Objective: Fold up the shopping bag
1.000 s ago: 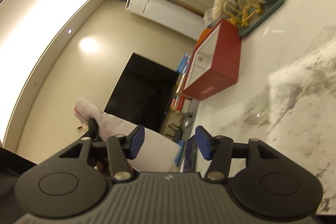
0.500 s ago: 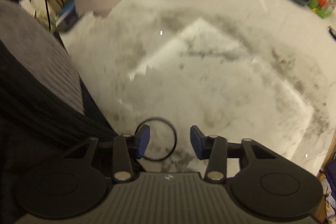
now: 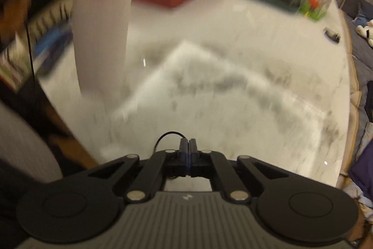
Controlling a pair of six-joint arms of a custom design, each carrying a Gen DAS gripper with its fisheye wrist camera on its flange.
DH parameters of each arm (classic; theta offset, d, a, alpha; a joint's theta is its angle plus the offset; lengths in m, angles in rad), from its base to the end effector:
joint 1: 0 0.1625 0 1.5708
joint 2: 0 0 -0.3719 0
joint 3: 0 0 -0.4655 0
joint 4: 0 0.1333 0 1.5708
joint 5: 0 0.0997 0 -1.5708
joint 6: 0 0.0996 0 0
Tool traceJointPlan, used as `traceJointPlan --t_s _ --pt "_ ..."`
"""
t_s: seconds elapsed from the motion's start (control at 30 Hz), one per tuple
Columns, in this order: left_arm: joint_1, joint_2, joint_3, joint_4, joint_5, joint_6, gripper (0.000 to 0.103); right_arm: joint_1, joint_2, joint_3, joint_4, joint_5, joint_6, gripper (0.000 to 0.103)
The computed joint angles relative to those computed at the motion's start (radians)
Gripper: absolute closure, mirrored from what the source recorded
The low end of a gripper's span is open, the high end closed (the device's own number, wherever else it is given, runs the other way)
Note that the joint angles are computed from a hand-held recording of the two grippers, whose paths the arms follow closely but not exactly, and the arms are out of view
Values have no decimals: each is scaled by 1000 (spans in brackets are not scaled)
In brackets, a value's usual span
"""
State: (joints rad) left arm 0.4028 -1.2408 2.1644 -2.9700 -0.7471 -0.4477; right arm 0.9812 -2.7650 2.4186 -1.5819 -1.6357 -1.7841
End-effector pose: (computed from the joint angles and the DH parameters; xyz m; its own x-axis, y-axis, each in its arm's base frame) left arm -0.3982 -0.3940 0.1284 -0.8727 0.2940 -0.3897 0.4882 0.5278 -0.6951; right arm -0.0170 -0.2535 0.3991 -0.3362 -0.8824 0.3291 -0.9085 0.3959 0.1335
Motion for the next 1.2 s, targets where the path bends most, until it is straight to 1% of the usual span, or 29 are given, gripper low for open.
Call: traceJointPlan --t_s 0.1,0.17,0.27,0.3,0.37,0.4,0.47,0.53,0.57,0.67,0.77,0.87,0.93,0.97,1.0,1.03,1.1,1.13,1.2 --pt "-10 -3 -3 88 34 -31 89 56 29 -70 49 93 31 103" --pt "-17 -1 -10 153 58 -41 89 104 75 -131 110 138 76 103" --pt "-42 4 -44 329 108 -50 89 174 126 -211 204 202 122 103" --pt "-50 7 -58 394 123 -56 89 208 157 -240 234 218 159 103" --pt "-69 34 -95 520 166 -20 89 265 206 -293 304 243 236 103" --pt "-79 51 -116 584 189 4 89 297 227 -307 324 243 277 103" --pt "-98 88 -162 716 236 49 89 366 254 -314 322 218 363 103" --pt "-117 130 -207 840 284 106 89 432 268 -296 294 164 445 103" --pt "-127 147 -216 870 305 164 89 460 273 -285 278 134 488 103" --pt "-149 172 -216 900 340 334 89 551 309 -263 237 26 617 103" --pt "-172 174 -211 917 369 429 89 633 331 -247 212 -111 701 103" --pt "-192 162 -189 885 395 514 89 661 394 -255 207 -205 834 103" --pt "-203 152 -175 857 404 541 89 649 439 -282 235 -218 930 103" --pt "-205 143 -165 835 402 539 89 645 456 -293 246 -221 962 103" --pt "-205 130 -154 806 394 524 89 643 462 -297 246 -226 969 103" --pt "-203 117 -151 794 379 477 89 638 464 -302 254 -224 966 103" --pt "-190 86 -160 801 338 323 89 615 459 -315 292 -189 958 103" --pt "-186 80 -164 798 332 275 89 601 455 -320 312 -168 949 103" --pt "-180 74 -169 756 319 222 89 585 433 -320 333 -134 914 103"
